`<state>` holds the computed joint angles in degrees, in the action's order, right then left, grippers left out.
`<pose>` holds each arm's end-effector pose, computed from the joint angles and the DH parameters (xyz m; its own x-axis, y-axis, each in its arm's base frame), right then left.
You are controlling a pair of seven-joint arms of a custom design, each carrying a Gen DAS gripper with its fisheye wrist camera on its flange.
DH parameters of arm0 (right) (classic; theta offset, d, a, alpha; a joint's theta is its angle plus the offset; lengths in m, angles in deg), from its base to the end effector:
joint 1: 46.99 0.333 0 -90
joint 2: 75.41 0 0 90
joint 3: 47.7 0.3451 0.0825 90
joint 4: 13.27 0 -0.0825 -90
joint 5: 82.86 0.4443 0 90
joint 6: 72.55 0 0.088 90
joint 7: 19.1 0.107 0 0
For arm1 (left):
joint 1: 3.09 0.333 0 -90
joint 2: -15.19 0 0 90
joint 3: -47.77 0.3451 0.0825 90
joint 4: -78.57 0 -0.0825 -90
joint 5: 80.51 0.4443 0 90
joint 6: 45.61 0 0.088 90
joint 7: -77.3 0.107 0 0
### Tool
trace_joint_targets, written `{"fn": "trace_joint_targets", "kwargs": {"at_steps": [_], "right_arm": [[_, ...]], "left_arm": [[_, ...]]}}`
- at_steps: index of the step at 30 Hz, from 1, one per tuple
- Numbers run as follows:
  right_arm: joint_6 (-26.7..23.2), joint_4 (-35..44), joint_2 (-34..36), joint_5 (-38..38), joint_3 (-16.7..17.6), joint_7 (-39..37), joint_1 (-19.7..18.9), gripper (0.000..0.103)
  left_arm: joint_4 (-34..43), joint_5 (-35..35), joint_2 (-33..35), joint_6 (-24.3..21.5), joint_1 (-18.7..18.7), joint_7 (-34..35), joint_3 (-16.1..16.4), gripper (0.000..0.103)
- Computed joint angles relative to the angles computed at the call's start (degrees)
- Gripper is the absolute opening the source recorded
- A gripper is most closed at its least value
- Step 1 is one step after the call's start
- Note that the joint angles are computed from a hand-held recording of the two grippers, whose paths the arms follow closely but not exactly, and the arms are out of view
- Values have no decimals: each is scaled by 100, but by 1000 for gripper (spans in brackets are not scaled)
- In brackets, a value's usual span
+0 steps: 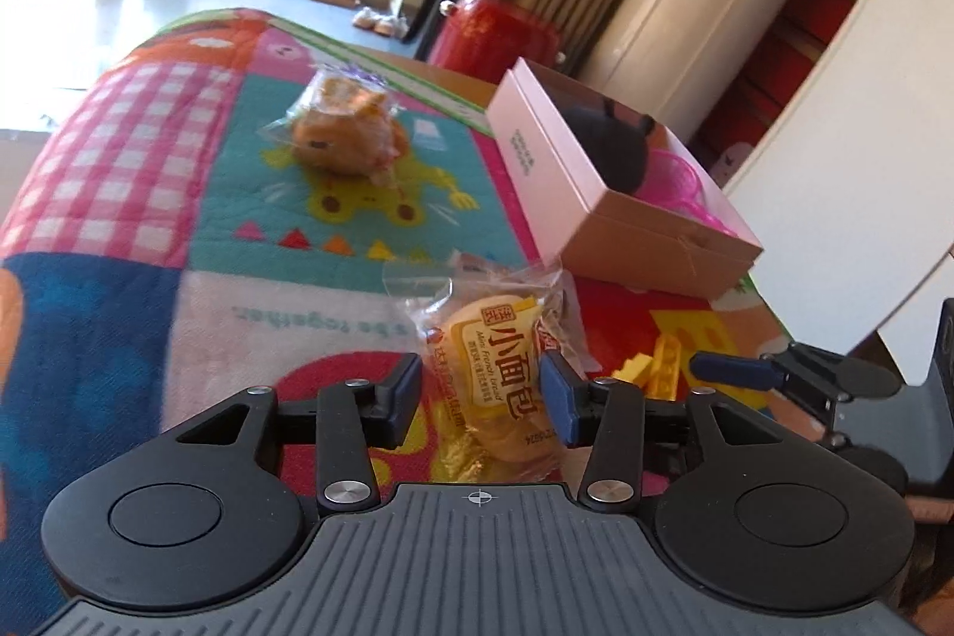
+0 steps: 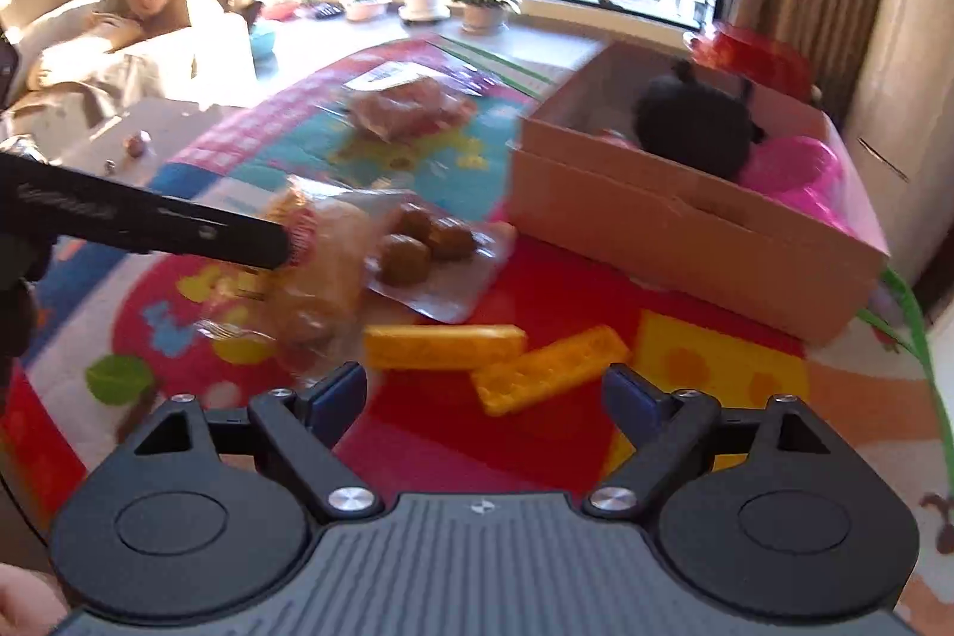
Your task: Organize objects
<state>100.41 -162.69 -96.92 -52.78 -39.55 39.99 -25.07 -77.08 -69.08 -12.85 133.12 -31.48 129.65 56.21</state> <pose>0.4361 0.2113 0.4553 0.5408 -0.8409 0.0218 -0.5789 -0.3909 -0.7156 0.4186 -0.1682 0.4694 -0.0481 -0.9146 0.4014 -0.7018 -0.2550 -0.6651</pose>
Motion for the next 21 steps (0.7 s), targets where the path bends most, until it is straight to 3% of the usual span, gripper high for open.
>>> {"fn": "trace_joint_targets", "kwargs": {"at_steps": [2, 5, 8, 10, 14, 18, 21], "right_arm": [[206, 49, 134, 72, -18, -103, 155, 85], [458, 155, 370, -37, 156, -43, 77, 80], [524, 192, 455, -396, 486, 234, -316, 70], [492, 111, 332, -817, 882, 564, -798, 68], [479, -47, 169, -1015, 835, 794, -900, 70], [527, -186, 59, -1082, 825, 941, -930, 75], [595, -234, 38, -1153, 877, 975, -981, 75]], "left_arm": [[-13, 56, -54, -42, 149, -46, -127, 46], [-47, 2, -155, -96, -70, 101, 76, 46], [-44, -90, -176, -84, -254, 229, 176, 46], [4, -115, -113, -103, -321, 296, 184, 46], [221, -130, 215, -121, -182, 254, -90, 54], [554, 60, 583, -222, 238, 94, -625, 67], [712, 267, 710, -317, 617, -101, -1027, 64]]}}
